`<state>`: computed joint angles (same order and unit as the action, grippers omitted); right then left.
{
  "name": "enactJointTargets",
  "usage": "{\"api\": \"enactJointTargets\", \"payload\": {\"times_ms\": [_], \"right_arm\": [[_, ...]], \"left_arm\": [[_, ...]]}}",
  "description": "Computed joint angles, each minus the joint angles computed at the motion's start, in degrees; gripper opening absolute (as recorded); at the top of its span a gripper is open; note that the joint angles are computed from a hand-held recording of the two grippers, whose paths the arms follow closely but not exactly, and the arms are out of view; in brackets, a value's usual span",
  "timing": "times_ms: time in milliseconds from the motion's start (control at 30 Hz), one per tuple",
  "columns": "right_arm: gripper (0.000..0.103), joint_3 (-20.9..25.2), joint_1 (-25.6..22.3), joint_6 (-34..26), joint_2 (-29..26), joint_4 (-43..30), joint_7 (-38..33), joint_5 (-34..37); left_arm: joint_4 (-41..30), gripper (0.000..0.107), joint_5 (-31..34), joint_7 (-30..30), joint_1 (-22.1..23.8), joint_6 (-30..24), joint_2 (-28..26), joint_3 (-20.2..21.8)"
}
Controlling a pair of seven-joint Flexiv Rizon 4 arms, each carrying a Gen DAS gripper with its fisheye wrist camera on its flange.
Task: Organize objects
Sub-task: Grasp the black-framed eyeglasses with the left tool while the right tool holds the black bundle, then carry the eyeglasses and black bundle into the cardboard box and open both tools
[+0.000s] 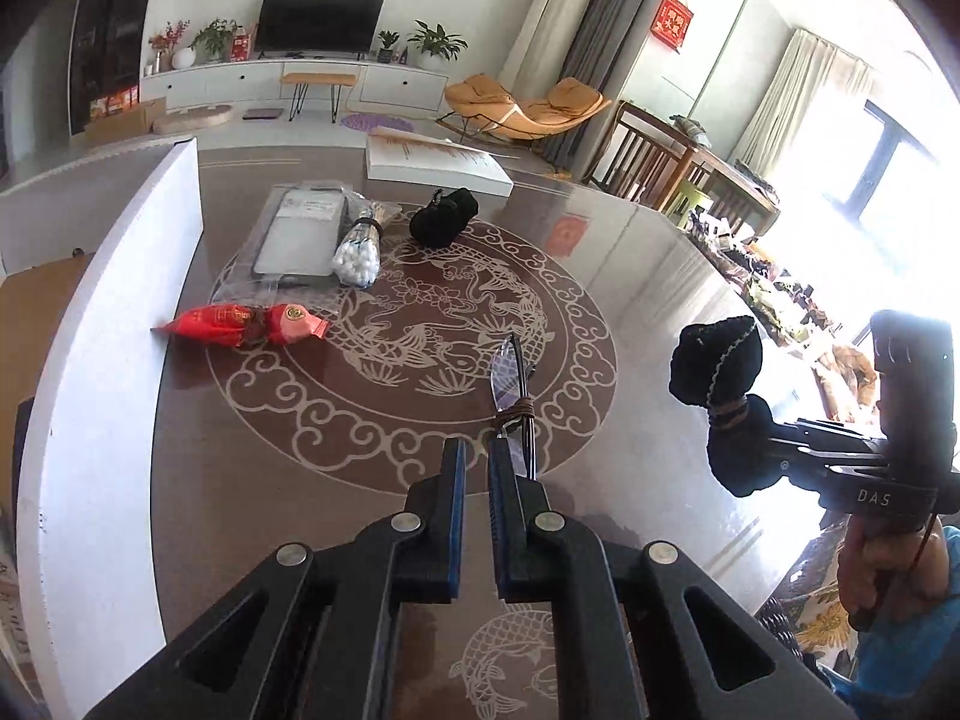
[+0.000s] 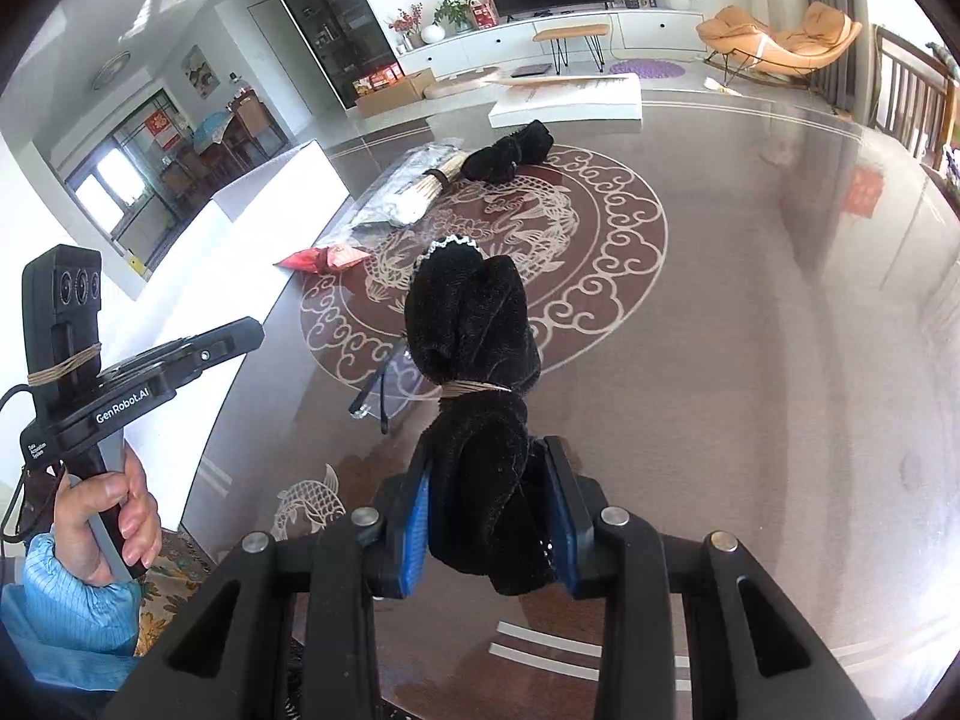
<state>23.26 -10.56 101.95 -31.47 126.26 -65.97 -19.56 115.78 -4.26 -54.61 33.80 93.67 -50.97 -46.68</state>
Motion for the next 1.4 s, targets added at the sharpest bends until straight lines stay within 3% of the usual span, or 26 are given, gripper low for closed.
{"api": "enactJointTargets", "payload": {"times_ms": [33, 67, 100, 167, 300, 367, 467, 533, 667, 700, 767, 800, 867, 933, 1000, 1067, 1133, 1167, 1200, 1233, 1300, 1400], "right_arm": [[0.034, -0.1, 0.5, 0.2, 0.2, -0.3, 0.1, 0.1], [0.034, -1.0, 1.8, 0.5, 0.6, -0.3, 0.2, 0.4], [0.034, -2.5, 3.6, 0.8, 1.2, -0.2, 0.3, 0.9], [0.034, -4.7, 6.3, 1.4, 2.4, 0.6, 0.7, 1.9], [0.034, -9.6, 11.2, 2.2, 5.4, 3.2, 0.9, 3.9], [0.034, -12.0, 13.5, 2.3, 6.7, 4.5, 0.5, 4.8], [0.034, -11.8, 12.9, 2.3, 7.6, 5.4, 0.5, 5.2], [0.034, -12.9, 14.2, 2.3, 8.0, 5.6, 0.3, 5.8], [0.034, -15.3, 17.7, 1.4, 8.2, 4.8, -0.4, 6.4], [0.034, -14.7, 17.5, 0.9, 7.9, 4.0, -0.7, 6.1], [0.034, -12.4, 16.8, -0.3, 7.0, 1.6, -0.7, 5.5], [0.034, -8.9, 14.7, -1.4, 5.7, -0.6, -0.9, 4.4], [0.034, -0.1, 9.9, -4.3, 2.4, -6.1, -3.4, 3.8], [0.034, 9.3, 5.4, -7.1, -2.5, -12.3, -4.6, 1.2], [0.034, 18.1, 3.7, -12.9, -8.9, -20.1, -8.3, 0.2], [0.034, 23.3, 5.5, -18.8, -14.4, -27.4, -11.6, -0.3], [0.035, 23.0, 10.7, -24.8, -17.6, -33.7, -12.8, -1.0], [0.042, 22.1, 13.4, -27.9, -18.8, -36.7, -12.6, -1.0], [0.056, 22.0, 15.2, -30.1, -20.2, -39.1, -12.8, -0.6], [0.063, 23.0, 16.0, -32.2, -21.8, -41.1, -13.7, 0.4], [0.066, 23.7, 16.8, -33.8, -22.9, -42.5, -14.9, 2.3], [0.068, 22.3, 15.8, -27.3, -20.0, -37.5, -16.7, 4.8]], "left_arm": [[-0.8, 0.010, -0.2, -0.1, -1.3, -0.6, 0.3, 1.2], [-1.8, 0.019, -0.5, 0.1, -2.6, -1.4, 0.2, 2.1], [-3.0, 0.040, -1.0, 0.6, -3.8, -2.6, -0.4, 2.6], [-6.2, 0.068, -2.7, 2.1, -6.8, -6.3, -1.8, 3.9], [-12.5, 0.068, -5.5, 3.3, -16.6, -9.4, -2.8, 10.8], [-15.9, 0.064, -6.1, 2.2, -23.9, -9.5, -2.4, 18.1], [-18.0, 0.014, -8.3, 2.8, -27.2, -9.2, -3.7, 21.3], [-16.4, 0.011, -8.3, 3.3, -25.0, -5.8, -4.1, 18.9], [-11.2, 0.011, 10.0, -9.7, -10.2, -2.5, -4.5, 7.6], [-8.1, 0.011, 9.2, -8.8, -6.2, -1.3, -3.9, 4.3], [0.5, 0.011, -2.5, 0.6, 1.8, 3.7, -1.6, -3.5], [3.7, 0.011, -5.9, 3.1, 5.8, 5.4, -0.5, -6.8], [7.0, 0.011, -1.4, -1.7, 13.5, 6.9, 1.8, -9.1], [9.1, 0.011, -0.7, -4.7, 18.9, 8.3, 5.1, -9.0], [9.8, 0.011, -0.3, -8.0, 21.7, 9.5, 8.3, -6.2], [7.9, 0.011, 2.0, -13.1, 19.4, 7.5, 12.4, 2.4], [6.5, 0.018, -7.5, -8.9, 12.3, 6.6, 14.9, 11.8], [5.3, 0.034, -10.0, -8.5, 8.8, 6.0, 15.1, 16.4], [3.9, 0.055, -8.7, -10.8, 6.8, 4.4, 14.9, 20.1], [2.8, 0.063, -6.0, -13.7, 6.5, 3.4, 14.4, 22.0], [3.6, 0.068, -6.3, -14.5, 6.0, 5.0, 14.4, 23.2], [7.2, 0.068, -3.0, -15.5, 12.3, 8.6, 14.3, 16.1]]}}
